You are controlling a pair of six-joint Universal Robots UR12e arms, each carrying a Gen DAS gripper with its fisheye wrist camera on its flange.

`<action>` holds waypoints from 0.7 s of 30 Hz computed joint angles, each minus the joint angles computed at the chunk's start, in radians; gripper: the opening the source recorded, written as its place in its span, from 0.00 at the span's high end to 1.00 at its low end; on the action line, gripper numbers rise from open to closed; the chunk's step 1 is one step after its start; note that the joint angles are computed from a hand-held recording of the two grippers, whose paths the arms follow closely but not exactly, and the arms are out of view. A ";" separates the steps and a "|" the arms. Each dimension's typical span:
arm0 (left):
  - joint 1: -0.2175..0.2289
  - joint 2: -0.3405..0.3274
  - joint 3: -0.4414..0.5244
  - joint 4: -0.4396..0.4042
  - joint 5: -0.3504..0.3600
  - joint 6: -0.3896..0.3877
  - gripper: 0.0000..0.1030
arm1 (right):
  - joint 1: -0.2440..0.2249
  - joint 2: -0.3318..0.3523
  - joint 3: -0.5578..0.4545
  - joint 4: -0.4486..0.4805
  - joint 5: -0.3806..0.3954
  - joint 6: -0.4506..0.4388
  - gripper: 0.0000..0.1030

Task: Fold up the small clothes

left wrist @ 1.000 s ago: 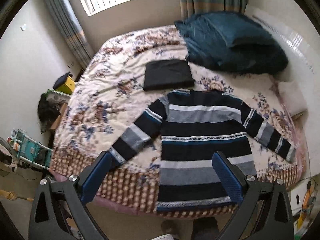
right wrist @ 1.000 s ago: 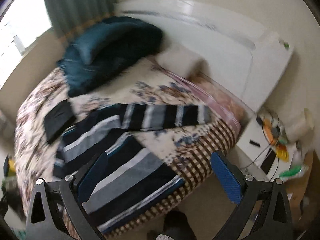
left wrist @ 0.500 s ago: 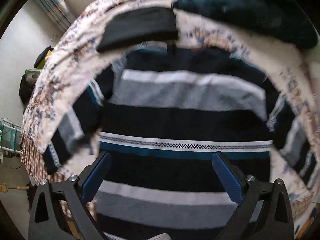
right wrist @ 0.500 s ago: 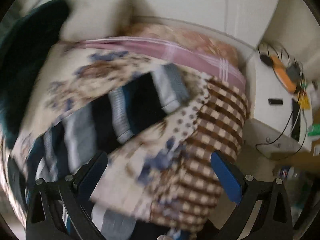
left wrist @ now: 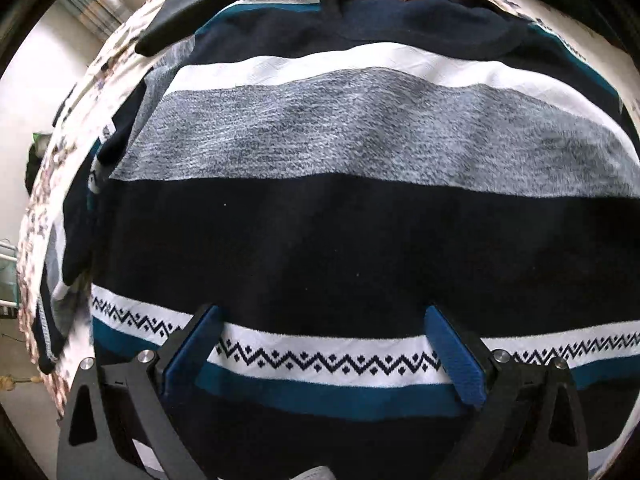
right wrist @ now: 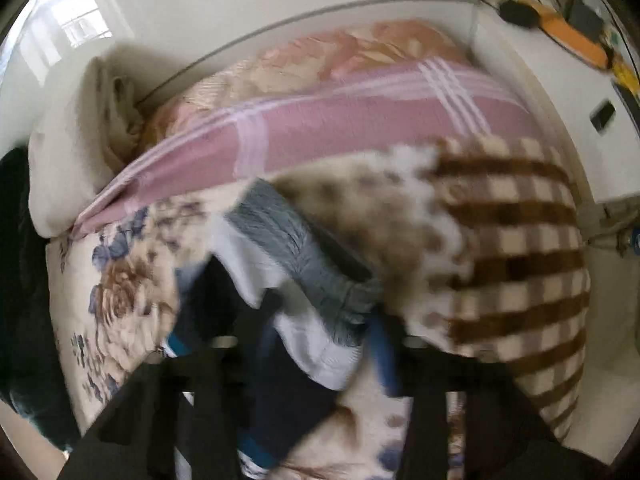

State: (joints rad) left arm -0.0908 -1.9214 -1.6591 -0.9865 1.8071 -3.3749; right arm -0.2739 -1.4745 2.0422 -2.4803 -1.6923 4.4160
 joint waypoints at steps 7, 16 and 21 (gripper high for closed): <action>0.045 0.032 -0.012 0.021 -0.045 0.050 0.00 | 0.143 0.075 -0.184 0.031 -0.131 -0.257 0.91; 0.167 0.093 -0.045 0.039 -0.041 0.025 0.00 | 0.420 0.230 -0.499 0.045 -0.024 -0.571 0.91; 0.244 0.132 -0.075 0.043 -0.029 -0.004 0.00 | 0.561 0.365 -0.683 0.103 0.054 -0.662 0.92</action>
